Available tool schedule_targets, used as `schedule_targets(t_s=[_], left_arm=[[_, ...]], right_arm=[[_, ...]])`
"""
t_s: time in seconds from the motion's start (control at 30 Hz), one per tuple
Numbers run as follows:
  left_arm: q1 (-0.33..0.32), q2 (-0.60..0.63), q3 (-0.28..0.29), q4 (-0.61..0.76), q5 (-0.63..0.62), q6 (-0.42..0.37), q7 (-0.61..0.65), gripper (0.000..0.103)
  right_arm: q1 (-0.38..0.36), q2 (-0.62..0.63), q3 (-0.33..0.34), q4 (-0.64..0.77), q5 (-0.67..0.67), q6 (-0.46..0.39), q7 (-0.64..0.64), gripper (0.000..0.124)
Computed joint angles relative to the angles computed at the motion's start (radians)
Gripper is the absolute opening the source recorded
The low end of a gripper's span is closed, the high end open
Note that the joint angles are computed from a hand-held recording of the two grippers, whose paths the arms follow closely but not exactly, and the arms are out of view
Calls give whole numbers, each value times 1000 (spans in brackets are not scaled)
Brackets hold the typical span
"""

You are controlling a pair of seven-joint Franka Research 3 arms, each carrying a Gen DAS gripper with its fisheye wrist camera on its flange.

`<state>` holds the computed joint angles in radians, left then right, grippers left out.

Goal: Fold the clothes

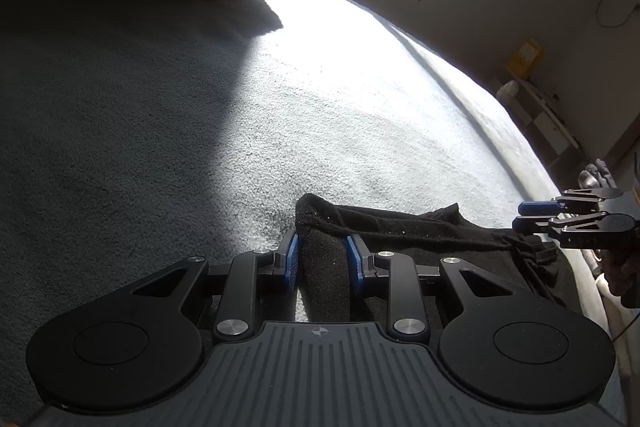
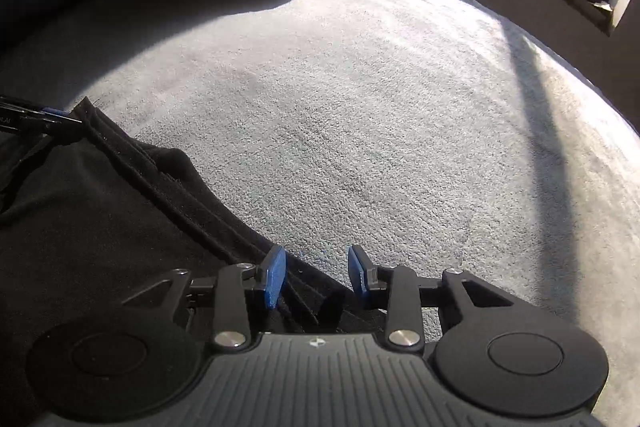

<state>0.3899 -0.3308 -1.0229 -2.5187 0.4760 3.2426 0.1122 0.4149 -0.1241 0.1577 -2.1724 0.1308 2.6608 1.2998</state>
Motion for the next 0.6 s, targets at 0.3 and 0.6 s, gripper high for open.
schedule_targets(t_s=[0.3,0.6], left_arm=[[-8,9,12,8,13,-11,-4,27],[-18,20,26,16,50,-22,-33,27]], right_arm=[[-68,-116,-56,-42,-27,-109,-106,39],[-44,-124,10,-109,-158,-136,-402,36]])
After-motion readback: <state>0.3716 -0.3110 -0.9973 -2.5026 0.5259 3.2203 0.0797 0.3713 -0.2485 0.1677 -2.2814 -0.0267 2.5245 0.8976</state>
